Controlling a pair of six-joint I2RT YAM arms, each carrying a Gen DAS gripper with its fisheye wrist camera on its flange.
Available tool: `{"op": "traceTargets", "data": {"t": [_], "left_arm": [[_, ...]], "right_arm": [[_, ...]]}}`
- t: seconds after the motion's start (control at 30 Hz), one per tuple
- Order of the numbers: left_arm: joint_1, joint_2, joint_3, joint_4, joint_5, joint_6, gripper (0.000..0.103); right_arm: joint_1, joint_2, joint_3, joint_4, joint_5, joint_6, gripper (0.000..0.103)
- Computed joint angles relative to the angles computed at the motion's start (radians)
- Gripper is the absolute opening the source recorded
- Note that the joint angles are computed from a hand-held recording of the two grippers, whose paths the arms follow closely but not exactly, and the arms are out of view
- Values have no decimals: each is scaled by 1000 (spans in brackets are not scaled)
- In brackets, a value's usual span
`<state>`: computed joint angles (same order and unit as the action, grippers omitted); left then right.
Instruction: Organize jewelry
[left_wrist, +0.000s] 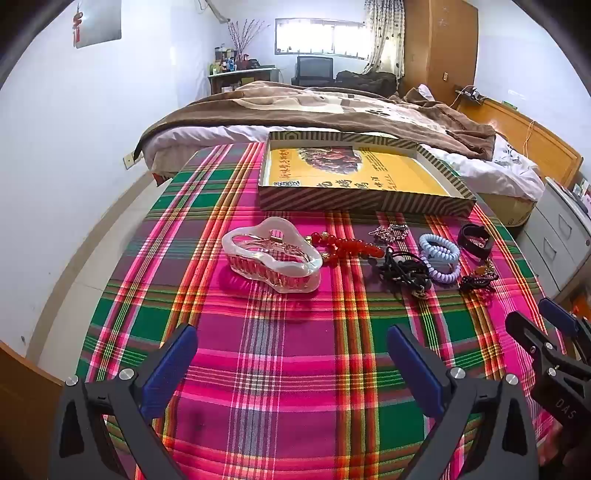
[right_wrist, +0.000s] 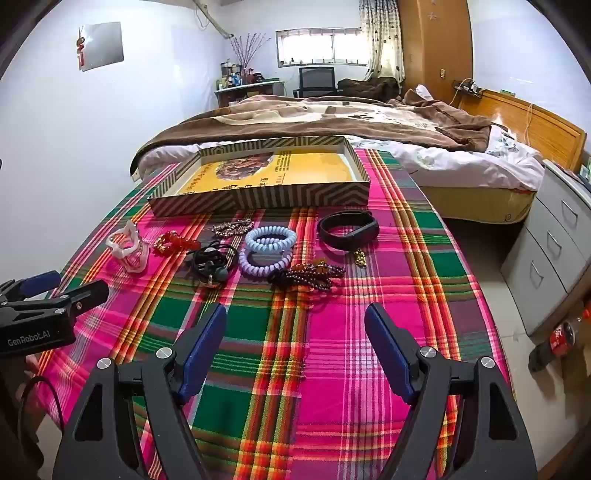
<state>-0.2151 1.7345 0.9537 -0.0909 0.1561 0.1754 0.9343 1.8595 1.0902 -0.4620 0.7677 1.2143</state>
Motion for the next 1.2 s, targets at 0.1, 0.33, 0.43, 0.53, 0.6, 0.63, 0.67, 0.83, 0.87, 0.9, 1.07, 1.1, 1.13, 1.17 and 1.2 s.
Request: {"op": "traceTargets", "data": {"t": [0.1, 0.33, 0.43, 0.53, 0.6, 0.63, 0.67, 0.83, 0.87, 0.9, 1.07, 1.1, 1.13, 1.17, 1.2], "left_arm": [[-1, 0, 0, 0, -3, 1, 103], [-2, 5, 7, -13, -3, 2, 103], [-6, 4, 9, -21, -9, 2, 103], [-14, 28, 18, -8, -18, -5, 103], [-7, 30, 14, -3, -15, -5, 103], [-3, 32, 12, 0, -12, -4, 103], [-3, 26, 28, -26, -13, -2, 103], [-9, 23, 27, -22, -23, -2, 103], [-8, 23, 29, -25, -21, -1, 103], [-8, 22, 29, -25, -21, 0, 103], [-9, 16, 22, -22, -24, -3, 103], [-10, 14, 22, -22, -26, -5, 103], [-12, 13, 22, -23, -27, -6, 103], [-9, 16, 25, -25, -24, -3, 103], [-9, 15, 24, -25, -25, -4, 103]], "right_arm": [[-2, 2, 5, -6, -2, 2, 77], [-6, -6, 0, -10, -3, 3, 77], [-1, -1, 6, -21, -1, 13, 77], [1, -1, 8, -30, -1, 19, 77], [-2, 3, 15, -36, -4, 22, 77], [-2, 3, 16, -40, -3, 24, 77], [-2, 4, 17, -40, -2, 25, 77], [-2, 4, 19, -38, -3, 26, 77], [-3, 2, 17, -38, -5, 25, 77], [-3, 1, 18, -40, -4, 25, 77], [-3, 4, 22, -43, -5, 25, 77], [-3, 7, 25, -45, -5, 27, 77], [-3, 8, 26, -46, -5, 29, 77], [-3, 9, 27, -47, -5, 30, 77], [-2, 9, 27, -46, -5, 30, 77]]}}
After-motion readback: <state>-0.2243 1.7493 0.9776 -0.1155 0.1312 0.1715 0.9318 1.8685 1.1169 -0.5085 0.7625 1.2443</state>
